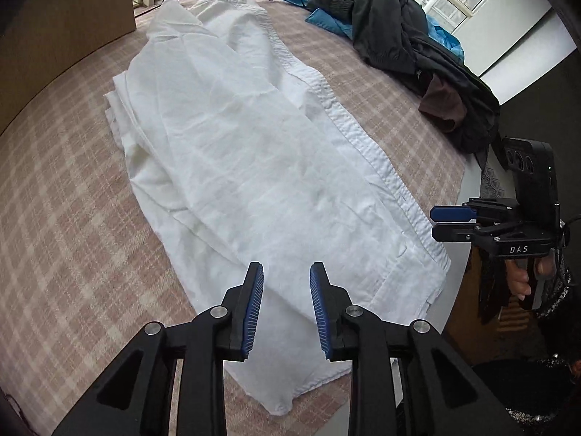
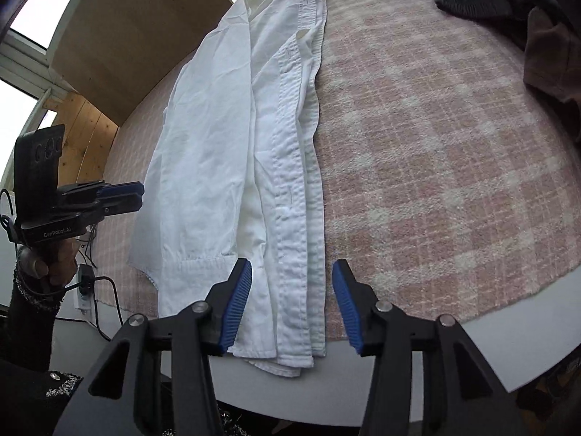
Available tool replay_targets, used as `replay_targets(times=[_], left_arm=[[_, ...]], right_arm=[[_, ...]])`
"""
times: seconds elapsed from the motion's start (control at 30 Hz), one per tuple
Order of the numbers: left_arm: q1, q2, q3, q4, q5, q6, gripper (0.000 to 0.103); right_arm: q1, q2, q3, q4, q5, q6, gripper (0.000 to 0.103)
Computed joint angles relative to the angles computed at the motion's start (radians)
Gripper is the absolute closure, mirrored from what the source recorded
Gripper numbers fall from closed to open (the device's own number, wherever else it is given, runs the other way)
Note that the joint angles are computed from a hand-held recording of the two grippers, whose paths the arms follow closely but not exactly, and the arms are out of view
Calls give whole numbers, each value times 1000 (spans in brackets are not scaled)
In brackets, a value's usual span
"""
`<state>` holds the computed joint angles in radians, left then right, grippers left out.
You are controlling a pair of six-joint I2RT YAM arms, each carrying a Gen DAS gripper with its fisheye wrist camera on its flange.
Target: Fold clothes
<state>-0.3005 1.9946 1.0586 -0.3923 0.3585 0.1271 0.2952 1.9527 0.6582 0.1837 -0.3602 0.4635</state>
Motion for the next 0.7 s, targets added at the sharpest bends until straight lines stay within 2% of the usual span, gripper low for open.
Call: replay_targets(times=[0.1,0.23,0.3,0.4,0.43,0.47,0.5,0.53,0.57,0.7], left_arm=[[16,-43,-96,34,-29,-48,61],[16,-34,-148,63,-103,-74,60],[33,-21,-164,82,-100,-91,61],[57,1,-177,124,-27,-100,63],[52,15,-170,120,1,-81,75],[45,21,-169,120,7,-62,75],[37,23,-172,124,5,-44,94],[29,25,-175,129,4,-27,101],[39,24,-179,130,21,-11,101],[132,5,-170,84,159,38,102]], right_arm=[[33,-7,-32,39,17,-15,53],[95,-20,-44,34,35,-47,53],[134,-28,-42,16,54,-68,54],[152,-31,-71,53,52,-71,56],[150,-31,-73,57,58,-67,62],[149,-30,-76,60,64,-63,71],[147,-29,-79,64,70,-60,79],[147,-26,-79,70,76,-53,92],[164,6,-58,99,81,-6,93],[129,-30,-145,231,17,93,97]])
